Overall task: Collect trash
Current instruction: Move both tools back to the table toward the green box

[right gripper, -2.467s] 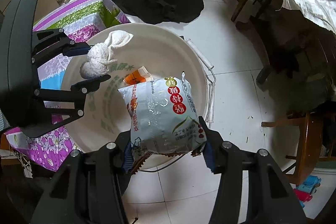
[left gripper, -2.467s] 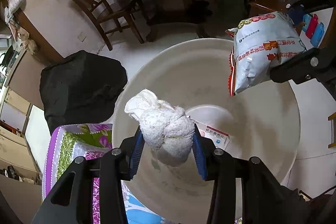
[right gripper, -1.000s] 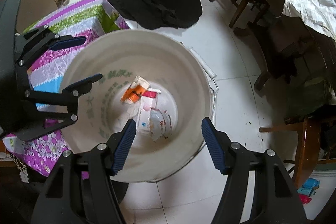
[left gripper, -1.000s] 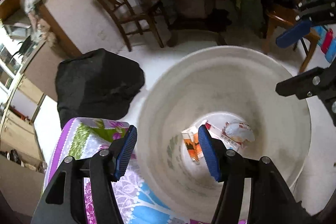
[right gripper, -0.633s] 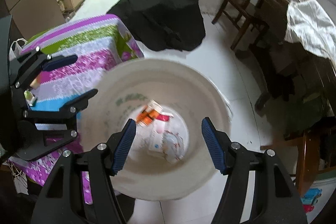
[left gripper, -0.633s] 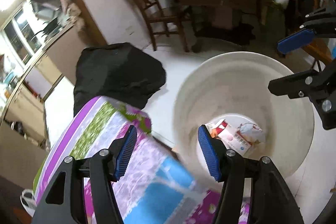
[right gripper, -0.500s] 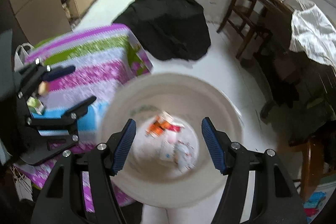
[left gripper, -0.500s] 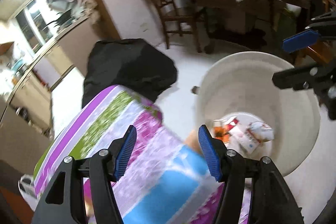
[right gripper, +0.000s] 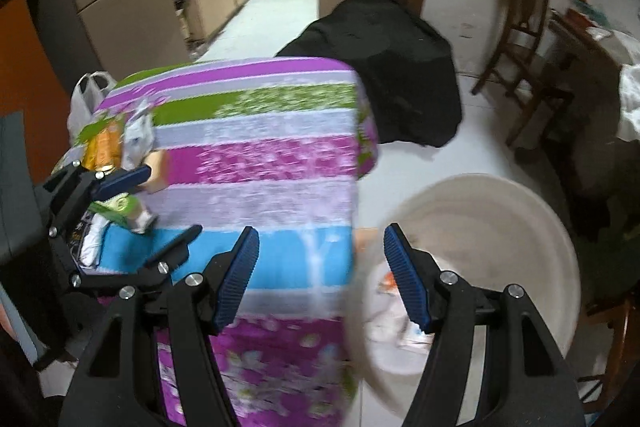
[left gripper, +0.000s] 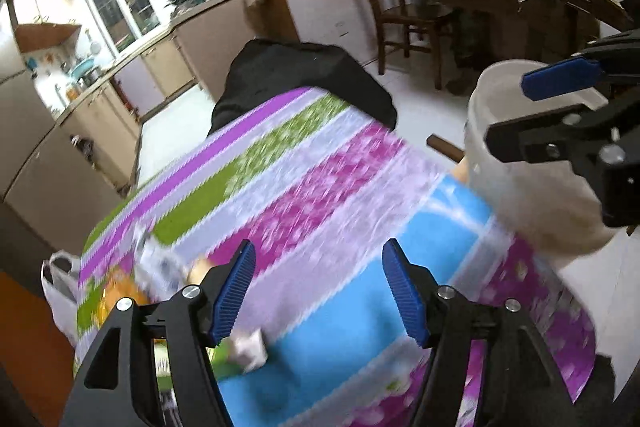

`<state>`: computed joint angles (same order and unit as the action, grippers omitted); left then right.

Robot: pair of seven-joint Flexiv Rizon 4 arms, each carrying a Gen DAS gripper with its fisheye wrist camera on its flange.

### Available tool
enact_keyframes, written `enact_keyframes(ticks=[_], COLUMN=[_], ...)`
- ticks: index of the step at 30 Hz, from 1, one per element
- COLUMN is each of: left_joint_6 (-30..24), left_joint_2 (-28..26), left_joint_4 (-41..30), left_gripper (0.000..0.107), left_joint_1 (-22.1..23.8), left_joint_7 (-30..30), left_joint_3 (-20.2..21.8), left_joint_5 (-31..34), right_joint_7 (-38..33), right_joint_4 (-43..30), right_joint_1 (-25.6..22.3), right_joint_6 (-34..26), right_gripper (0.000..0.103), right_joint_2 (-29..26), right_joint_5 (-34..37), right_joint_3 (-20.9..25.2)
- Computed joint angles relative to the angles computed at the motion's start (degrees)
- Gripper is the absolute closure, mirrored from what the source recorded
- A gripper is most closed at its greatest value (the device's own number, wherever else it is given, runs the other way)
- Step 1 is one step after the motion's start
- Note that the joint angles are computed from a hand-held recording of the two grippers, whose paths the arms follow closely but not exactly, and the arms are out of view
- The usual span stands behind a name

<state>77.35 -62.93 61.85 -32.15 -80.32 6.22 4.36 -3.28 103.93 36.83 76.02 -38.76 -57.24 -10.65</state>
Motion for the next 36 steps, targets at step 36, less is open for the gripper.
enact_keyframes(ticks=[36], left_joint_6=[31.8], left_joint_2=[15.4], left_joint_4=[47.2], left_gripper=[0.037], left_joint_1=[18.5], left_joint_7=[-2.6], left_joint_3=[-6.4], left_joint_5=[-16.5], right_joint_7=[-66.5], right_joint_4=[-56.9], right_joint_1=[1.9], right_joint_6=[-18.6], right_gripper=[0.056], right_joint_2=[-37.3], right_joint_5=[17.5], right_joint_3=[20.3])
